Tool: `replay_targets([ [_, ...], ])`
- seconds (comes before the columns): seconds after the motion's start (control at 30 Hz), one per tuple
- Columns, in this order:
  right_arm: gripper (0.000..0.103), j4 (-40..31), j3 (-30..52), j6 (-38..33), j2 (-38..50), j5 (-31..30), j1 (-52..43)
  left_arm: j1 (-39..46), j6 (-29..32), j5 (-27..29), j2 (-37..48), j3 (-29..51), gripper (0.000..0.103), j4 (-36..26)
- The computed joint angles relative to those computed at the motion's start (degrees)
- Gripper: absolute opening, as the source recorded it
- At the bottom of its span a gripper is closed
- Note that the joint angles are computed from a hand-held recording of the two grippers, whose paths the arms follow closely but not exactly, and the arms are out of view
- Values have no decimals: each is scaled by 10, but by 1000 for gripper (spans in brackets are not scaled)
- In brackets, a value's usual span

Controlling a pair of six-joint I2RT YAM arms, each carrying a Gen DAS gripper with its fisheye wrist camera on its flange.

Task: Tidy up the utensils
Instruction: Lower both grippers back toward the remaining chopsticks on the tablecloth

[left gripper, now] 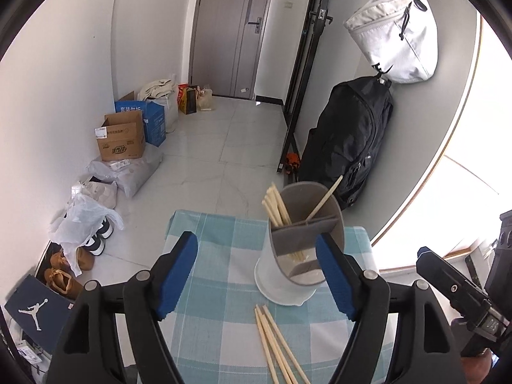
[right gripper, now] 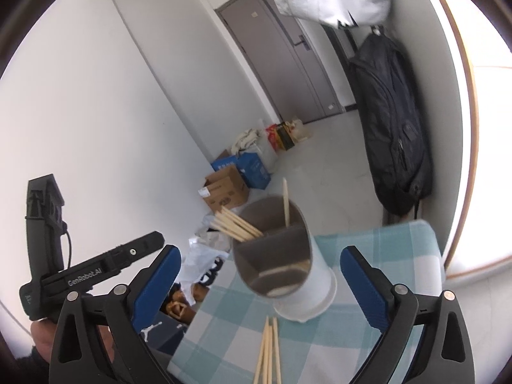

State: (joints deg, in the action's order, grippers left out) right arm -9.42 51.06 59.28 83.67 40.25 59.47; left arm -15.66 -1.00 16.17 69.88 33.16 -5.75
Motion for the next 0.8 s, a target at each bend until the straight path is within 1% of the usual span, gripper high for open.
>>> replay_targets([
  [0.07, 101, 40, -25, -3, 0, -19, 3, -2, -4, -13, -2, -24, 74, 31],
  [0.1, 101, 43, -29, 0, 3, -19, 7, -3, -5, -26, -2, -39, 74, 54],
  [0.17, 101, 17, -17, 13, 24, -11, 15, -4, -4, -41, 2, -66, 74, 95],
  [0.3, 101, 11, -17, 22, 52, -33, 20, 7, -6, -31, 50, -82, 74, 137],
  [0.4, 99, 9, -16, 24, 73, -70, 13, 12, -7, -28, 77, -96, 74, 172],
  [0.47, 96, 20, -20, 27, 87, -95, 6, 23, -13, -11, 102, -106, 74, 209],
  [0.53, 87, 17, -15, 27, 107, -117, 0, 29, -15, -6, 125, -103, 74, 219],
  [0.57, 84, 15, -10, 26, 119, -128, -3, 32, -13, -4, 138, -101, 74, 224],
  [0.63, 71, 2, 10, 22, 151, -155, -9, 39, -8, -4, 163, -96, 74, 227],
  [0.7, 63, -9, 33, 12, 185, -182, -15, 46, -5, -1, 185, -85, 74, 217],
  [0.77, 57, -34, 67, -2, 224, -204, -21, 61, -6, 12, 211, -62, 74, 192],
  [0.8, 51, -43, 82, -9, 242, -212, -23, 67, -7, 19, 217, -57, 74, 185],
])
